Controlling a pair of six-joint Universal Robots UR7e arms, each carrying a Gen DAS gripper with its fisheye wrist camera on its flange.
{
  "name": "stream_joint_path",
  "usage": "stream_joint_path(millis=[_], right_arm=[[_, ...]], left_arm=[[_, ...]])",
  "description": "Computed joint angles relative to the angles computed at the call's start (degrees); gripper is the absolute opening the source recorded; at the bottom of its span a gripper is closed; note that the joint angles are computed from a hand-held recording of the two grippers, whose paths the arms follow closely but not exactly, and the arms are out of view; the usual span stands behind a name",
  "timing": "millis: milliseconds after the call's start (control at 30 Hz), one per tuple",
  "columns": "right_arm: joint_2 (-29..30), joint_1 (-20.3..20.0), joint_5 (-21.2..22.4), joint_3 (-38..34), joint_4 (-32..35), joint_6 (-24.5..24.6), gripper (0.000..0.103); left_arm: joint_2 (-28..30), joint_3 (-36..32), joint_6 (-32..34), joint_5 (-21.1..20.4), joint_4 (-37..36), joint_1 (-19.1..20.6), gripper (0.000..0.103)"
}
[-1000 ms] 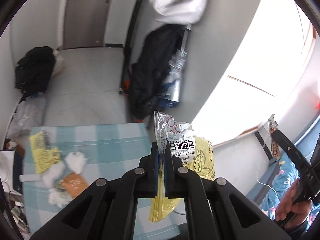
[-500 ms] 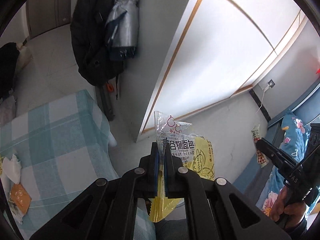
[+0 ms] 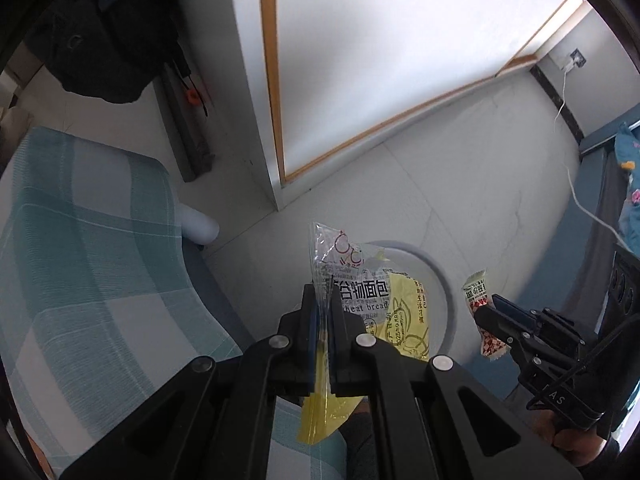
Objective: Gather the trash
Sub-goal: 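Carry both held items over the white trash bin, then open both tools to drop the wrapper and packet into the bin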
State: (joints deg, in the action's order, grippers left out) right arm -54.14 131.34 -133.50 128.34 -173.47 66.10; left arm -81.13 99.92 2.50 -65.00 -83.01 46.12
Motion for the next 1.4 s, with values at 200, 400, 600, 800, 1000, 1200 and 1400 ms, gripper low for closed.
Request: stream_joint_path(millis=[200,400,600,800,1000,1200,1400], right_arm=[[5.07,-4.55,6.92,1.57,-8.09,-1.06,0.020],[7.77,-7.55,10.05,1.37,-10.71,-2.10,0.021],[8.16,-9.72,11.66,1.37,-10.81,-2.49,0.023],[9.27,-10.17,12.01,0.34,-10.85,-3.31,0.027],[8.45,-8.91,10.10,1.23,-10.03,-1.33,0.042],[6.31,-6.99,7.53,2.44,-8.19,1.73,0.053],[3.56,-4.88,5.75,2.27,-4.94,3.06,0.060]], left_arm=[[2.56,3.12,-1.41,-0.10,3.93,-0.12,0.001],[4.93,4.52,-3.73,1.13,4.85,0.19,0.002],[6.01,5.52,-4.59,0.78,6.26,0.11,0.011],[8.22,3.35,-4.57,0.50,7.57,0.94,0.042],[6.86,1.96,-2.63,0.70,7.35,0.98,0.068],[4.38,1.82,-0.65,1.54,6.74,0.41,0.070],[1.29,0.61,0.65,1.24,5.03,-1.01,0.070]])
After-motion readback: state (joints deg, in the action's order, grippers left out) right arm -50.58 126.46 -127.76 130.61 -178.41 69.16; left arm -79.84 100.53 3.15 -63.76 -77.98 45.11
